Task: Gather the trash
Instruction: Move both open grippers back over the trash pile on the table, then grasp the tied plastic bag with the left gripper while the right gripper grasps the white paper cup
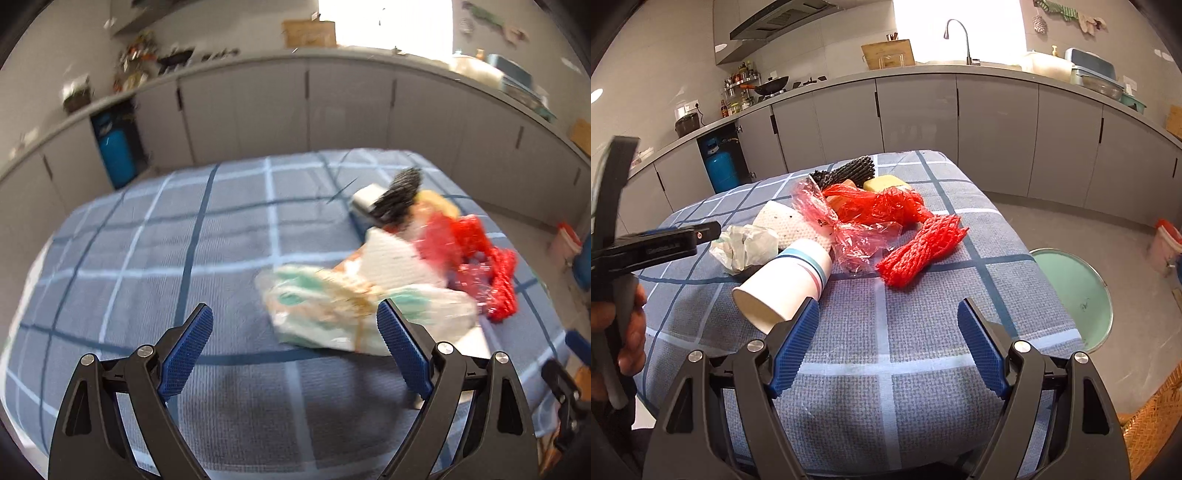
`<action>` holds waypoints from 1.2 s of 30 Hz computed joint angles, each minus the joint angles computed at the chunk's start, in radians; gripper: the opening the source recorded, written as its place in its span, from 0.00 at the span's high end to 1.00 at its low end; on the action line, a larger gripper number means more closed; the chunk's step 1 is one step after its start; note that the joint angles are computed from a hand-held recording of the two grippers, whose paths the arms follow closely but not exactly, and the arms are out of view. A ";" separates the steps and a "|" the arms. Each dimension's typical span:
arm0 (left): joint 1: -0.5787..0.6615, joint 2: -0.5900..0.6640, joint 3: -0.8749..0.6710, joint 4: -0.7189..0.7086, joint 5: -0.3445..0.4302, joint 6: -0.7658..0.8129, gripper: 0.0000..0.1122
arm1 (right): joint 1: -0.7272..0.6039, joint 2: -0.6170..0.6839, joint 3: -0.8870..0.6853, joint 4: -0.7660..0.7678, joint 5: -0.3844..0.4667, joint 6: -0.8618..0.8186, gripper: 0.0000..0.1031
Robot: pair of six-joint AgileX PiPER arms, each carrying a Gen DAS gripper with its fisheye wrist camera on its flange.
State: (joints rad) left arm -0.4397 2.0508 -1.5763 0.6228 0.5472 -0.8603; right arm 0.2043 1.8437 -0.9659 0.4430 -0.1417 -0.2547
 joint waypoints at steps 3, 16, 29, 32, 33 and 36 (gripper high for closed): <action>0.024 0.011 -0.013 -0.090 -0.005 0.046 0.21 | 0.021 0.013 -0.002 0.041 -0.006 -0.046 0.25; -0.003 0.088 -0.072 -0.128 0.024 0.103 0.48 | 0.043 0.035 -0.013 0.042 -0.006 -0.057 0.25; -0.040 0.055 -0.006 -0.034 -0.042 0.065 0.99 | 0.067 0.038 -0.018 0.142 -0.011 -0.154 0.25; -0.035 0.017 0.044 0.019 -0.070 0.019 0.99 | 0.071 0.034 -0.021 0.155 -0.009 -0.165 0.25; -0.033 0.006 0.058 0.041 -0.074 0.000 0.99 | 0.073 0.033 -0.022 0.151 -0.009 -0.162 0.25; -0.013 -0.033 0.100 0.067 -0.095 -0.030 0.99 | 0.081 0.033 -0.028 0.160 -0.005 -0.177 0.25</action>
